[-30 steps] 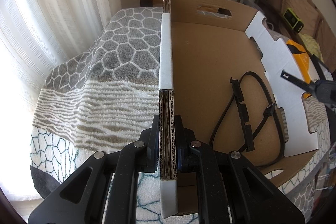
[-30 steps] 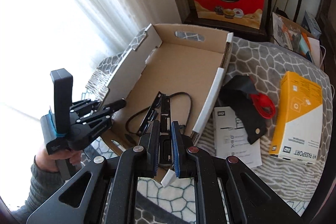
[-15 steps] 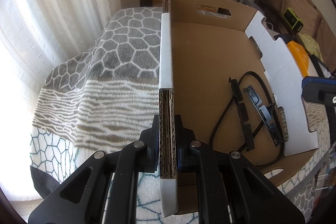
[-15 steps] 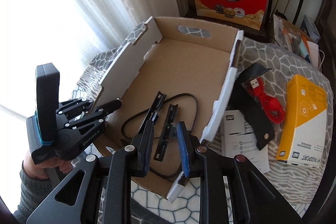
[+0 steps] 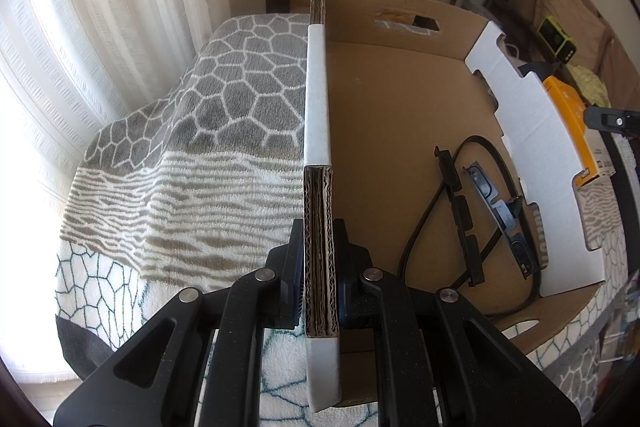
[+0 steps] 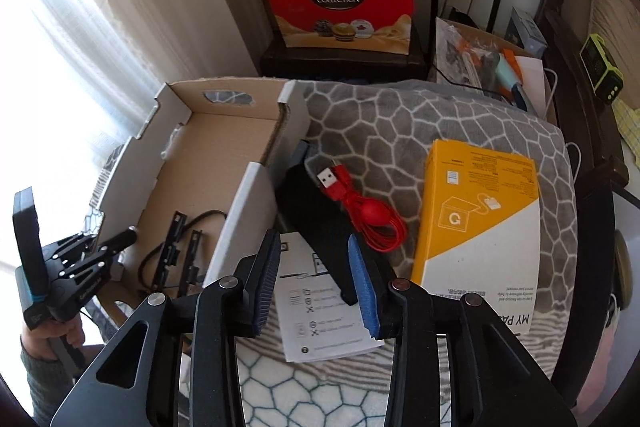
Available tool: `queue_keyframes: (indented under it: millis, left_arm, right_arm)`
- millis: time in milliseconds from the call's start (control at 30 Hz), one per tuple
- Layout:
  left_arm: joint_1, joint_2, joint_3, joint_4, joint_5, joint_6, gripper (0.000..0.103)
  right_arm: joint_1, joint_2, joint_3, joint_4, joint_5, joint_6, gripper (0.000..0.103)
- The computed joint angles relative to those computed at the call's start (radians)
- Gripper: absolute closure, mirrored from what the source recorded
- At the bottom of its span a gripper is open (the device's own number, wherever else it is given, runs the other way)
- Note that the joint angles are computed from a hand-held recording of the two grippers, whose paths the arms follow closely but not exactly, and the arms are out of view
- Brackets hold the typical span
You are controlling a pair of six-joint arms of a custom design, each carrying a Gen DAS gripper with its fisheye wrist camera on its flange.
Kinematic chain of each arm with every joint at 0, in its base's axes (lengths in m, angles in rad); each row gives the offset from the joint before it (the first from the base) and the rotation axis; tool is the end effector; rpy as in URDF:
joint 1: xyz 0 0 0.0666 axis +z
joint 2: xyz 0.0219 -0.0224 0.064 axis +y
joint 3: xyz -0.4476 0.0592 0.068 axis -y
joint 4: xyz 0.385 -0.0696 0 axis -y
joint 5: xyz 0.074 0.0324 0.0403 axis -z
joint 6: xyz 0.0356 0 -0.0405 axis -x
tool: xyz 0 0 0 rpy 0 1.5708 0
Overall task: Organize objects
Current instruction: 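Move the right gripper back to the black pouch and grasp it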
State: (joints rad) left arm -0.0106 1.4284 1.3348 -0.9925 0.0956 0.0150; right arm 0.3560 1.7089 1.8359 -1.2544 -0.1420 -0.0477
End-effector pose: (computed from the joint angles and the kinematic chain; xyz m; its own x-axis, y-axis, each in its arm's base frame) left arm 0.4598 -0.0087 0.4504 -0.8855 -0.0055 -0.4646 0.0417 0.9949 -0.0914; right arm 0.5415 0.2063 0.5146 -0.8649 -0.2712 -0.4224 -0.3611 0.9207 0.1481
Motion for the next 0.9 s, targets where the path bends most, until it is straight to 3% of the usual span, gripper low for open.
queue_keyframes:
  millis: [167,633,900]
  left_arm:
    - [-0.001,0.0,0.0,0.0,-0.001,0.001,0.092]
    - [0.0,0.0,0.0,0.0,-0.001,0.002,0.092]
    - [-0.001,-0.001,-0.001,-0.001,-0.004,0.001,0.092]
  right_arm:
    - [-0.012,0.01,-0.042,0.004,0.009,0.015,0.066]
    - [0.006,0.034,-0.073,0.027,0.074,0.065,0.047]
    - [0.017,0.03,-0.09,0.047,0.109,0.084,0.048]
